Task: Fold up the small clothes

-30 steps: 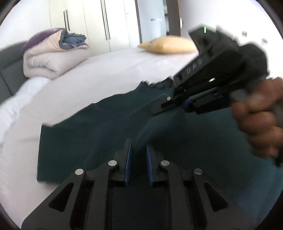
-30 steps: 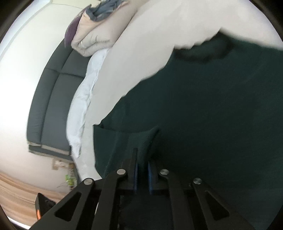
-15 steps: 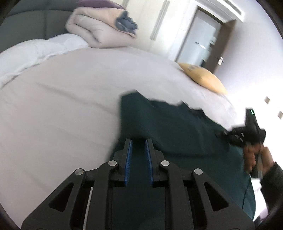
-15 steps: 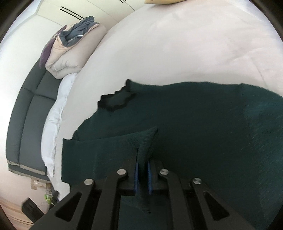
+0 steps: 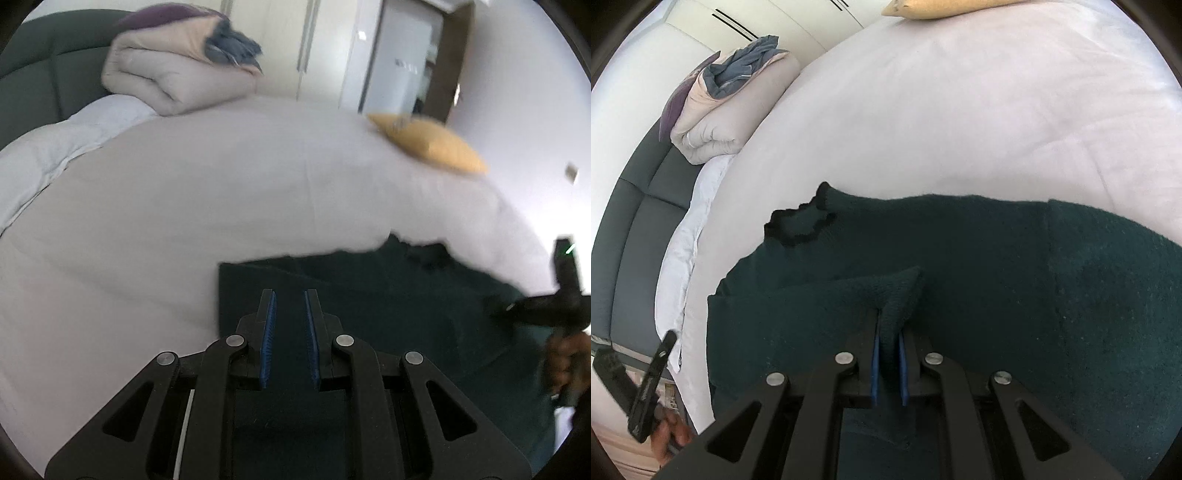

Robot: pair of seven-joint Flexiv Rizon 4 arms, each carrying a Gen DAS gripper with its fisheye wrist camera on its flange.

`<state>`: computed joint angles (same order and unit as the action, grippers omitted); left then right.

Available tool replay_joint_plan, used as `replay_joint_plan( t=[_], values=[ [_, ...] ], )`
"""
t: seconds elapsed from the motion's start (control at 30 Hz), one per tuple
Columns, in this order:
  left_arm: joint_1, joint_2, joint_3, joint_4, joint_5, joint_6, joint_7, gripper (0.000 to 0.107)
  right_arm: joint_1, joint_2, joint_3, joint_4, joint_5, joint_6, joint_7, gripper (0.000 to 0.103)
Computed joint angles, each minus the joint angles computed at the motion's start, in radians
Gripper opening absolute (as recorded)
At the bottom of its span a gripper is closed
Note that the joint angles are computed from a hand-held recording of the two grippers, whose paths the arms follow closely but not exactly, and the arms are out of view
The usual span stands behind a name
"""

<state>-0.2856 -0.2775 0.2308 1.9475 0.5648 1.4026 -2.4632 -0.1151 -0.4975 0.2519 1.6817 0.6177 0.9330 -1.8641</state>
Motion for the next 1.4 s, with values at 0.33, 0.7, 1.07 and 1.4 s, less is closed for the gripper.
replay_joint_plan(
  t=[0.33, 0.7, 1.07, 1.4],
  values=[
    [0.050, -0.121, -0.051, 0.024, -0.218, 0.027, 0.200, 0.015, -0.023, 0.001, 0.008, 0.011, 0.048, 0.010, -0.011, 0.010],
    [0.044, -0.091, -0.050, 0.115, -0.366, 0.100, 0.328, 0.015, -0.059, 0.077, 0.010, 0.053, 0.162, -0.032, -0.004, 0.008],
    [0.006, -0.103, -0.018, 0.114, -0.397, 0.097, 0.383, 0.015, 0.009, 0.072, -0.034, 0.075, 0.084, 0.003, 0.090, 0.008],
    [-0.041, -0.107, 0.027, 0.092, -0.328, 0.059, 0.336, 0.015, 0.012, 0.124, -0.008, 0.181, 0.080, 0.315, 0.083, 0.021]
  ],
)
